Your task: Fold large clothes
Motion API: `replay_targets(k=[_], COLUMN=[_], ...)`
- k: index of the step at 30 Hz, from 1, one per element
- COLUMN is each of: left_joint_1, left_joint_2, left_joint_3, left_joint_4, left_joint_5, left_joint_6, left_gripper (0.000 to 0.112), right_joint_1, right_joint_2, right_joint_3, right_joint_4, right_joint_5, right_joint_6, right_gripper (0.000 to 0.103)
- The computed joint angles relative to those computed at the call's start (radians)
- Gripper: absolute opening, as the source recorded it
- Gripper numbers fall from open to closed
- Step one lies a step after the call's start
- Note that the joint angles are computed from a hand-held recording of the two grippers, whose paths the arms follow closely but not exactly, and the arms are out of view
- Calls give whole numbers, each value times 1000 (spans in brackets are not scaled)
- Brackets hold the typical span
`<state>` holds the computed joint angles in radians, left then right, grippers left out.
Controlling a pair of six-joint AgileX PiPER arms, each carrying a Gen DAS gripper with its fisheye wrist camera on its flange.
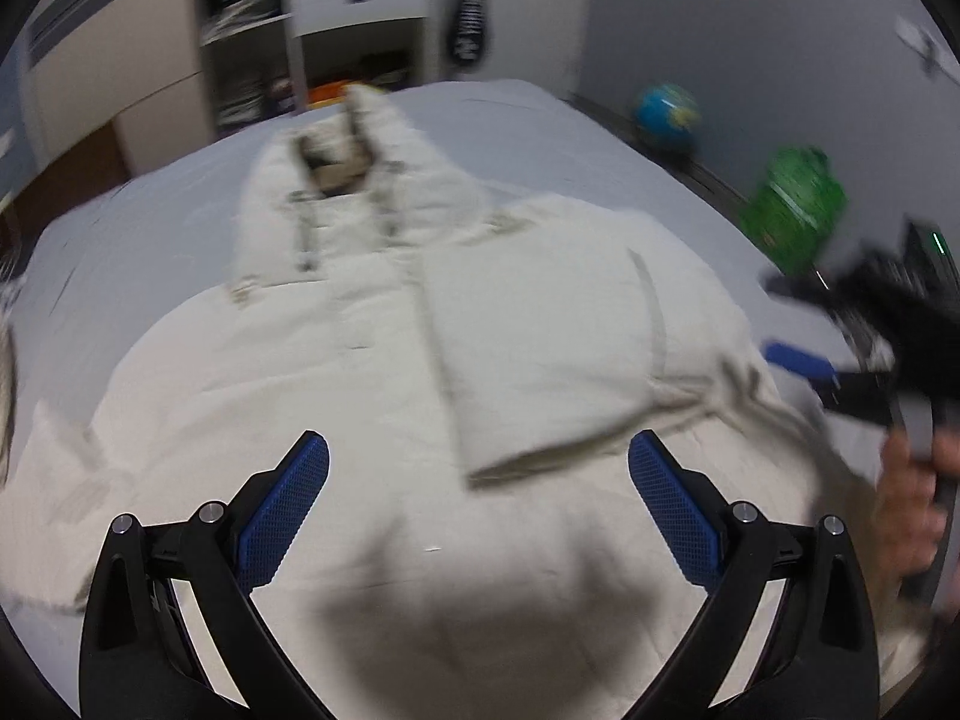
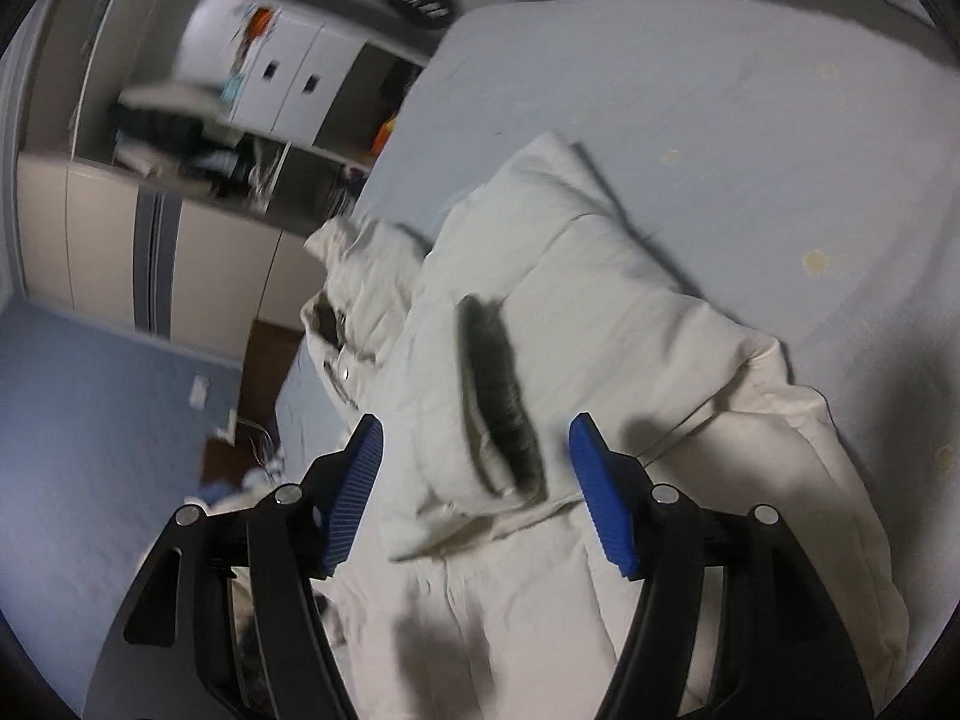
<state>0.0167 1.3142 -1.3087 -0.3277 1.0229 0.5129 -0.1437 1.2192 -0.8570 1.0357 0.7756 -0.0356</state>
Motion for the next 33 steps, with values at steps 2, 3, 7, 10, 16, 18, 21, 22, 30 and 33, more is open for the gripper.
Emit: replay_targets(k=[2,3,7,10,16,18,21,22,30,33], left_joint_1=[-85,-140,-293,-367,-373,-334,-240,-201,224,313], left_joint_2=[-22,-31,-3,38,78,82,70,68,113,132], left_joint_3=[58,89,154,172,154,120,55,33,-80,-78], left_joint_4=[54,97,274,401,441,355,179,122,-271,-305], left_joint_5=[-85,-141,-260,-301,-313,-288,-241,-224,5,51], left_joint_6=[19,29,-26,-106,-129,-80,-27,-21,-119,-111], left_gripper=[88,87,70,62,34,18,9,8,8,8], right_joint_1=[-35,-53,-124,-149,-139,-118,-86,-77,-41,-35], right_joint_2=[20,30,53,61,74,77,81,85,136,135], right_joint_3=[17,26,83,95,91,82,59,52,33,34], right_joint_4=[60,97,243,277,284,280,253,243,198,187], right_joint_5=[7,13,56,65,63,50,31,28,30,22], right_joint_6=[-46,-71,-153,-174,-186,-186,-178,-175,-135,-137], right_gripper=[61,61,61,61,61,61,61,61,61,61])
